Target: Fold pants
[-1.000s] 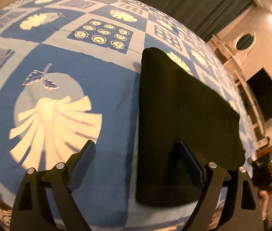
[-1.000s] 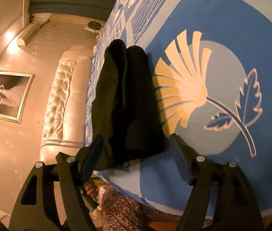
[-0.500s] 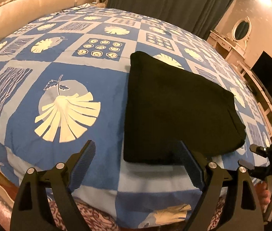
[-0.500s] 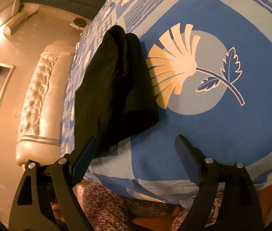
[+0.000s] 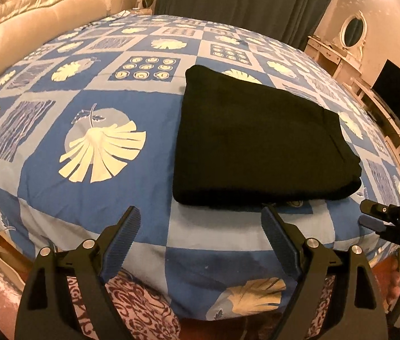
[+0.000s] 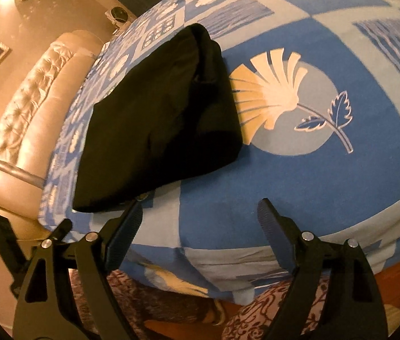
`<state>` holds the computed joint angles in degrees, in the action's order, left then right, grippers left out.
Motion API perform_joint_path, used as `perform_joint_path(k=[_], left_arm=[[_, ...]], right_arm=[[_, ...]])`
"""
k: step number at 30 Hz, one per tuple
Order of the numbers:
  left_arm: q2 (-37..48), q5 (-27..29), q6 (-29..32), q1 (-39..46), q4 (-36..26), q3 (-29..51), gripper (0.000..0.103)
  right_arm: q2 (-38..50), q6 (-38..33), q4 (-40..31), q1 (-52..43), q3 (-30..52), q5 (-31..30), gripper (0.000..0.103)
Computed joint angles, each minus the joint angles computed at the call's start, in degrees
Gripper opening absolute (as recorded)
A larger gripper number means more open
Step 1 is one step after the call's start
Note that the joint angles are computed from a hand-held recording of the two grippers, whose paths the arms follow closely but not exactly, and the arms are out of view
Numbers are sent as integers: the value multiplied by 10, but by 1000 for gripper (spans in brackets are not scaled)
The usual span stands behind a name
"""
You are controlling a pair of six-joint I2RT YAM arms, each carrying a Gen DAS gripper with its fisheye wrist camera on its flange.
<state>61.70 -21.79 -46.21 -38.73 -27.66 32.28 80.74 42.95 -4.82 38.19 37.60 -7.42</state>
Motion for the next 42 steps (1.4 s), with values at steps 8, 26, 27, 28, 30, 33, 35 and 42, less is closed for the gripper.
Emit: perform_joint_path(k=[8, 26, 27, 28, 30, 33, 35, 42], left_arm=[[27, -25, 3, -15, 15, 8, 86], [41, -54, 3, -28, 18, 19, 86], [41, -54, 3, -28, 18, 19, 86], [41, -54, 3, -28, 18, 19, 86], [43, -57, 2, -30, 15, 21, 86], [46, -63, 2, -35, 10, 27, 86], [47, -65, 1, -38, 7, 30, 86], [53, -60, -4, -37, 3, 35, 86]], right_arm=[[11, -35, -25, 23, 25, 59, 83], [31, -57, -48, 66, 50, 105, 84], [31, -58, -48, 66, 51, 106, 84], [31, -58, -48, 66, 50, 107, 84], [31, -58, -47, 66, 50, 105, 84], [31, -56, -48, 67, 51, 106, 84], [32, -58, -48, 66, 51, 104, 84], [33, -57, -48, 66, 49, 103, 84]])
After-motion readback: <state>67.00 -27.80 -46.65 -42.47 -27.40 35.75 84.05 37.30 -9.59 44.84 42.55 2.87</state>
